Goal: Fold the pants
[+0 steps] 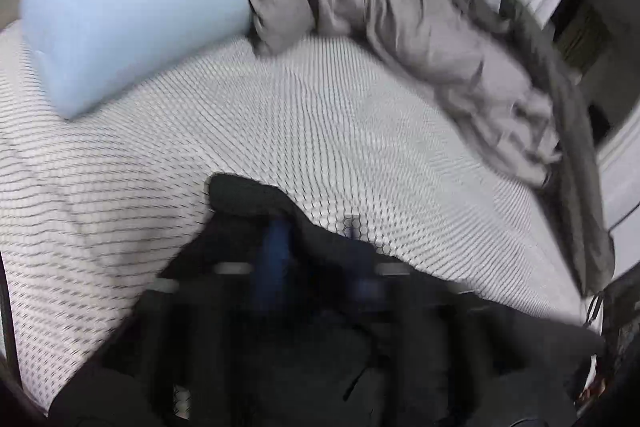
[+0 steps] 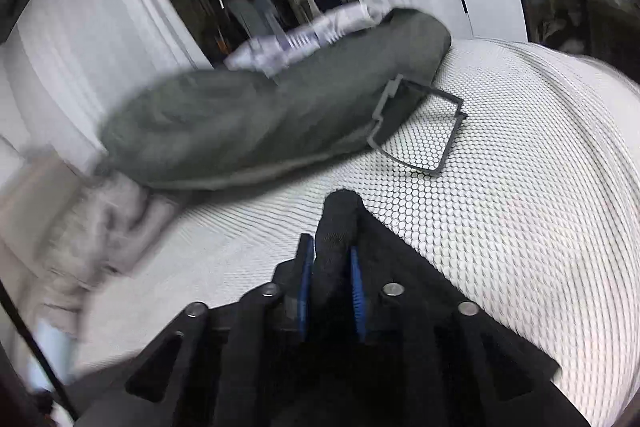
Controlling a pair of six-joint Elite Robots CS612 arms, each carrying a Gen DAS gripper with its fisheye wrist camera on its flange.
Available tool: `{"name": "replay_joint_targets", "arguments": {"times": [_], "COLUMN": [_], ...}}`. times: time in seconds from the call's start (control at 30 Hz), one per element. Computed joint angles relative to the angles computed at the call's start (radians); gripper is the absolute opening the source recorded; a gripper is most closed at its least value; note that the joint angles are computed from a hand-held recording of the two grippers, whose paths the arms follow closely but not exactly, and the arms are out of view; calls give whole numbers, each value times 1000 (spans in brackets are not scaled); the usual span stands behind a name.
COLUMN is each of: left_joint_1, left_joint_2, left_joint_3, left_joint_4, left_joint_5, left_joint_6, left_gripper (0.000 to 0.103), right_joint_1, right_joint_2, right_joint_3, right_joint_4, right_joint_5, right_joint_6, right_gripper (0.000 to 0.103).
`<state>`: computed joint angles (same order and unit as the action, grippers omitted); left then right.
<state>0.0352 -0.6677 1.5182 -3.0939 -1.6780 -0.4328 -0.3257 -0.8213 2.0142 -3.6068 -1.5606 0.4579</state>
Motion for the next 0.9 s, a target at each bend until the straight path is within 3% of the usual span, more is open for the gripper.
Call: {"name": "replay_joint_targets", "arguments": {"times": [0.03,0.1,0.17,0.23,0.3,0.47,0.67,0.83,0.9], "left_joint_1": [-9,-14,-9,1,8,8,-8,-35,-44], "left_joint_2": [6,6,-2,-17,-41,-105,-132,-115,-103], "left_joint_3": [-12,-6,11,35,82,229,369,383,378], "left_joint_4": [20,5,-19,-40,-80,-200,-307,-289,-282], "left_joint_5": [42,69,56,28,2,-61,-187,-260,-249], "left_joint_6": [18,59,90,100,102,86,11,23,2], "left_gripper": [63,69,74,74,74,75,75,76,76], "right_joint_1": [4,26,25,23,25,48,87,109,113], "right_joint_2": [11,17,16,9,-5,-42,-63,-25,3], "right_joint_3": [-26,-50,-26,14,67,164,263,314,318], "right_joint_4": [38,80,12,-46,-105,-152,-242,-394,-455], "right_joint_5": [3,-70,-35,-4,39,111,191,262,277], "right_joint_6": [-16,-59,-73,-78,-95,-92,-46,18,36], "right_gripper": [44,50,59,80,86,89,89,90,90]}}
